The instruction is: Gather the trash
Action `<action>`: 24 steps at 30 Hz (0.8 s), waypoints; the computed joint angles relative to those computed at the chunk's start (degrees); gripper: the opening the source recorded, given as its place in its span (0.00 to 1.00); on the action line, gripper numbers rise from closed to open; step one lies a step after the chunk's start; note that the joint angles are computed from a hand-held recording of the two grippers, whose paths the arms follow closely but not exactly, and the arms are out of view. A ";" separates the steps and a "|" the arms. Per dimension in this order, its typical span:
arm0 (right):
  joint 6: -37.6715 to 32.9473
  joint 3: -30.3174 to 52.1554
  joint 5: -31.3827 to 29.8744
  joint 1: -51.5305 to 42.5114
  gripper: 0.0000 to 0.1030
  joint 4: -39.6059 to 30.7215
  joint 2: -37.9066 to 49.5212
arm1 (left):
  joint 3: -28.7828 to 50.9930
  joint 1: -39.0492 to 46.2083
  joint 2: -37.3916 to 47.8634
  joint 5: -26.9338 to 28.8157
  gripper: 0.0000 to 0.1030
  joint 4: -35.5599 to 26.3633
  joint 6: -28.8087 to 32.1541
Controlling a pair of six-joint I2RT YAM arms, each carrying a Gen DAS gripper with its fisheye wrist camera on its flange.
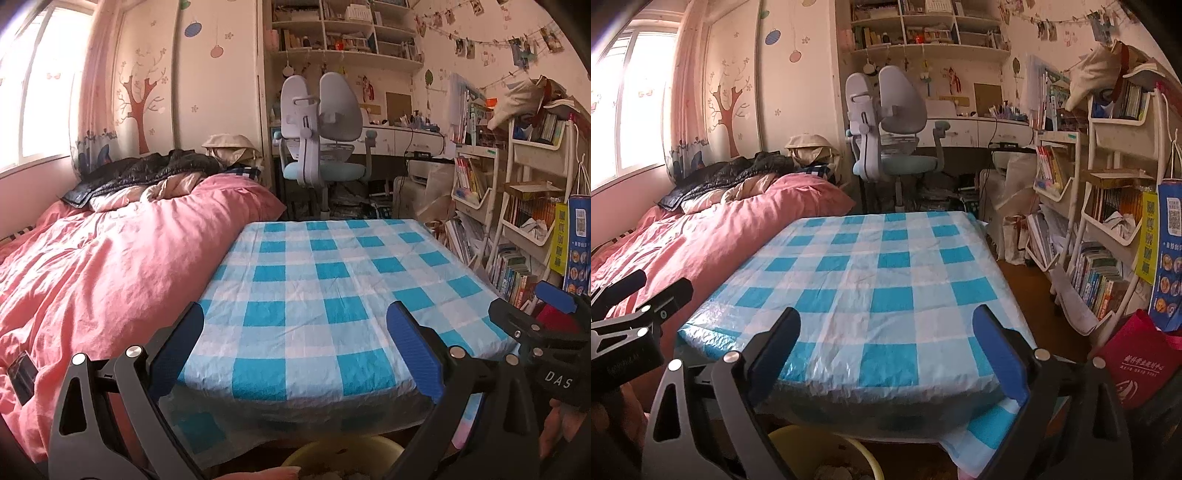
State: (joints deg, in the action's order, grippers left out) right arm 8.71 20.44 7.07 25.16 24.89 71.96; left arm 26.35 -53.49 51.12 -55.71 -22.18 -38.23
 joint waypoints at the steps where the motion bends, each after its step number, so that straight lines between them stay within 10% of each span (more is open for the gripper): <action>1: -0.03 0.08 -0.04 0.00 0.88 -0.01 0.12 | 0.18 -0.22 0.17 -0.25 0.93 -0.24 -0.10; 24: 0.94 2.34 -1.08 0.32 0.88 -0.23 3.05 | 1.49 0.82 1.97 0.18 0.93 2.16 4.55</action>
State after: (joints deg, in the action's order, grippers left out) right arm 9.65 22.77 5.99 25.49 24.67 75.01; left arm 27.84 -52.67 53.09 -55.54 -20.03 -33.68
